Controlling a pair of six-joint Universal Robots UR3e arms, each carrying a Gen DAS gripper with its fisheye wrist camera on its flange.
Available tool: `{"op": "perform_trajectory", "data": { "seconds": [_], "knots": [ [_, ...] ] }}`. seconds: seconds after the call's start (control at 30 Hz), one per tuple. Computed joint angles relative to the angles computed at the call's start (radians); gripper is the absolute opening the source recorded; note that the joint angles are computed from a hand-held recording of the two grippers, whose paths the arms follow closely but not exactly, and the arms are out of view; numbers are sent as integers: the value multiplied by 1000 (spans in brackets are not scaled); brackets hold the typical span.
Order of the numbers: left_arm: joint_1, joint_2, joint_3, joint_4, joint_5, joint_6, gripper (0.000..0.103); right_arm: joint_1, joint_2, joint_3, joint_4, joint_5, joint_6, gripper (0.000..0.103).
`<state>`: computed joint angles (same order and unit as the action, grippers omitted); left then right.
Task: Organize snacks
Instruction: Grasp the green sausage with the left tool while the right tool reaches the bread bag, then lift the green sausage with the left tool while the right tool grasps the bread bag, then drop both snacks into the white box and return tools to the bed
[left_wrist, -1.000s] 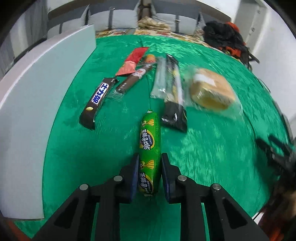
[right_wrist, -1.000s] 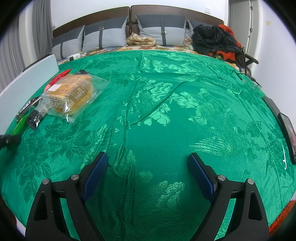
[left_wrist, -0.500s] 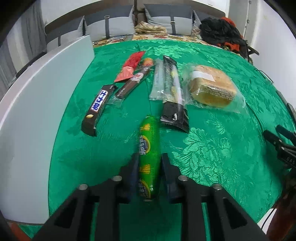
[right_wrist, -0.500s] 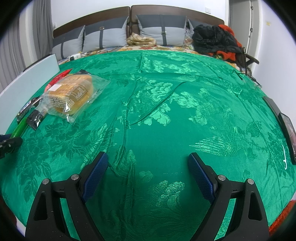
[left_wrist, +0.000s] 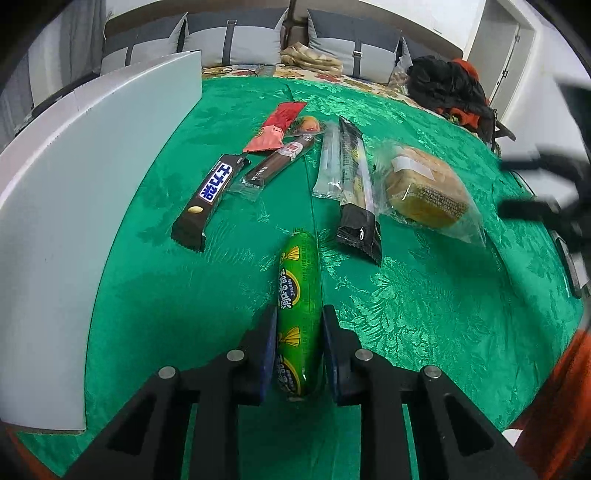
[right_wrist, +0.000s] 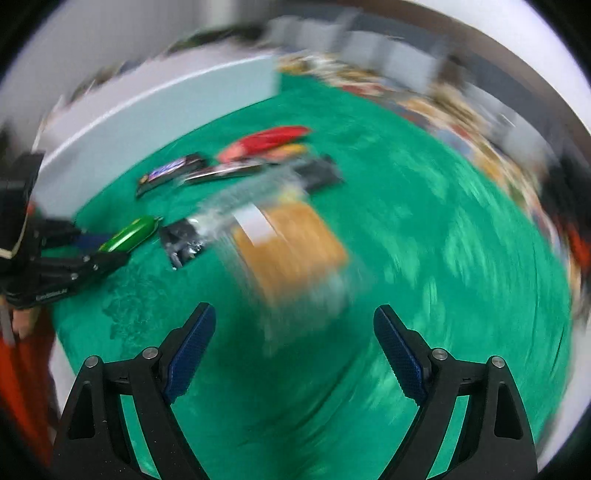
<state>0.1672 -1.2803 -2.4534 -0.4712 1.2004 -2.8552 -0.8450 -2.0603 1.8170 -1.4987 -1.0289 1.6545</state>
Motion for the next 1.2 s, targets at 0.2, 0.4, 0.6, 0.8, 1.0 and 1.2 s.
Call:
{"op": "perform_trajectory", "data": {
  "seconds": [0.2, 0.4, 0.6, 0.8, 1.0, 1.2],
  "knots": [
    [37, 19, -9, -29, -37, 30, 22, 444, 415, -242, -241, -321, 213, 90],
    [91, 39, -7, -89, -95, 55, 22, 567, 621, -310, -320, -378, 496, 86],
    [169, 129, 9, -235, -198, 69, 22, 394, 550, -386, -155, -218, 608, 74],
    [447, 416, 187, -854, -457, 238, 22, 361, 517, -601, 88, -58, 671, 74],
    [811, 382, 505, -1208, -529, 478, 23, 648, 672, -1018, 243, 179, 918, 74],
    [916, 137, 568, -745, -307, 283, 72, 999, 950, -1349, 105, 160, 1260, 82]
  ]
}}
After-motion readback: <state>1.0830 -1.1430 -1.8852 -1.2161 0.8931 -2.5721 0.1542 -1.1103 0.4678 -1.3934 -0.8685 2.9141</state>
